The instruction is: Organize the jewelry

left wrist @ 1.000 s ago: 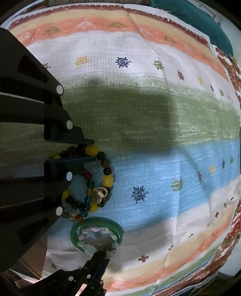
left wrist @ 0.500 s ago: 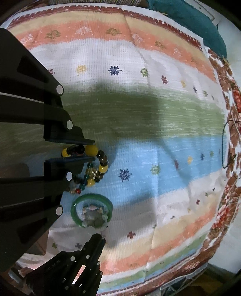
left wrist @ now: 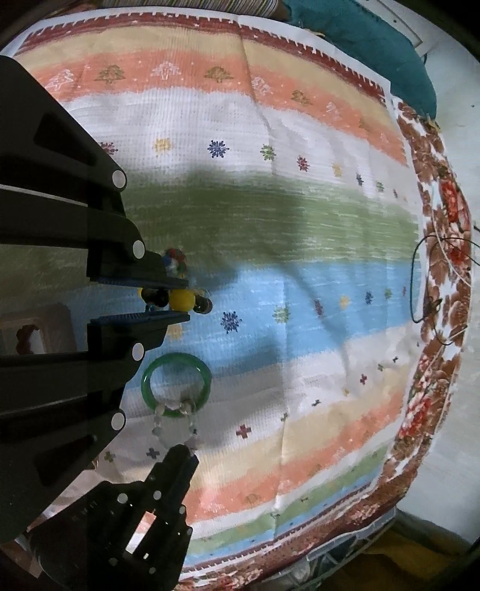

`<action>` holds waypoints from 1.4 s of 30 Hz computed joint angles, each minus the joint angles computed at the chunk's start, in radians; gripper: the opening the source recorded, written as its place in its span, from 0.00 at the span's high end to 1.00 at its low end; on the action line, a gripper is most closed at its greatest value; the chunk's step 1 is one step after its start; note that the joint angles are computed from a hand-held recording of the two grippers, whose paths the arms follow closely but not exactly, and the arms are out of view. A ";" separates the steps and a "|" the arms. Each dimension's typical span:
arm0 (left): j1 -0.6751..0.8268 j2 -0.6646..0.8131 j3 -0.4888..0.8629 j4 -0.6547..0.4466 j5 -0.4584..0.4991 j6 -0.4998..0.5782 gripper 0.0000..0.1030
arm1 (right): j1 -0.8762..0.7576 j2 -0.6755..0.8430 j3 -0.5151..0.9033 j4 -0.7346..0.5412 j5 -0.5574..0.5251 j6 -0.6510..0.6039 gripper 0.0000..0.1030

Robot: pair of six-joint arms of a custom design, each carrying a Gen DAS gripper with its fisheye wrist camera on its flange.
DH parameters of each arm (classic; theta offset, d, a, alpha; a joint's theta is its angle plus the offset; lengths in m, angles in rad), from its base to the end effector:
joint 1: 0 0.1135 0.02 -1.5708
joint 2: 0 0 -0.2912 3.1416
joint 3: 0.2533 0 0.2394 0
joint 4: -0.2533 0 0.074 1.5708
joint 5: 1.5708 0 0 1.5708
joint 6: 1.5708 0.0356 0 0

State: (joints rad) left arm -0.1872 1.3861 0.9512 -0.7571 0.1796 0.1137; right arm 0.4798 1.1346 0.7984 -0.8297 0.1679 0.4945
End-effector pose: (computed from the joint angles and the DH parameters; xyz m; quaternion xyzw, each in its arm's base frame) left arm 0.2369 -0.0513 0.2552 0.1633 0.9646 -0.0949 0.1841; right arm 0.1611 0.0771 0.2573 0.0240 0.9760 0.0212 0.2155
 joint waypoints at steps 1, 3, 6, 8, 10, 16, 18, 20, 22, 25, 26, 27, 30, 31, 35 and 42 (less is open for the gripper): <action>0.002 -0.007 0.004 -0.006 0.006 -0.002 0.89 | 0.006 -0.005 0.002 -0.005 0.003 0.005 0.93; 0.006 -0.021 0.010 -0.014 0.014 -0.009 0.89 | 0.017 -0.017 0.006 -0.017 0.008 0.014 0.93; 0.017 -0.039 0.022 -0.031 0.048 -0.015 0.89 | 0.026 -0.032 0.010 -0.029 0.011 0.023 0.93; 0.023 -0.054 0.030 -0.043 0.069 -0.023 0.89 | 0.031 -0.040 0.011 -0.036 0.012 0.028 0.93; 0.025 -0.067 0.036 -0.053 0.083 -0.028 0.89 | 0.034 -0.046 0.013 -0.040 0.015 0.033 0.93; 0.043 -0.095 0.060 -0.093 0.164 -0.049 0.89 | 0.055 -0.063 0.022 -0.060 0.025 0.051 0.93; 0.045 -0.107 0.067 -0.100 0.176 -0.061 0.89 | 0.065 -0.073 0.026 -0.068 0.029 0.058 0.93; 0.060 -0.110 0.074 -0.112 0.212 -0.066 0.89 | 0.074 -0.078 0.032 -0.075 0.032 0.064 0.93; 0.055 -0.124 0.073 -0.110 0.197 -0.078 0.89 | 0.084 -0.084 0.036 -0.082 0.036 0.072 0.93; 0.043 -0.132 0.068 -0.113 0.182 -0.080 0.89 | 0.093 -0.094 0.039 -0.094 0.040 0.082 0.93; 0.045 -0.133 0.069 -0.116 0.188 -0.080 0.89 | 0.098 -0.098 0.040 -0.100 0.044 0.086 0.93; 0.048 -0.137 0.071 -0.119 0.194 -0.082 0.89 | 0.099 -0.097 0.042 -0.100 0.045 0.085 0.93; 0.066 -0.146 0.080 -0.134 0.226 -0.086 0.89 | 0.112 -0.107 0.047 -0.111 0.052 0.095 0.93; 0.048 -0.159 0.079 -0.127 0.188 -0.088 0.89 | 0.117 -0.110 0.049 -0.115 0.055 0.099 0.93; 0.032 -0.173 0.074 -0.132 0.168 -0.097 0.89 | 0.148 -0.117 0.055 -0.132 0.066 0.125 0.93; 0.092 -0.211 0.091 -0.182 0.247 -0.092 0.89 | 0.214 -0.132 0.087 -0.175 0.102 0.183 0.93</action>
State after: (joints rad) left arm -0.0950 1.1747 1.0419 -0.9388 0.4264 0.0214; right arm 0.6935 1.0029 0.8858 -1.0051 0.2699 0.6772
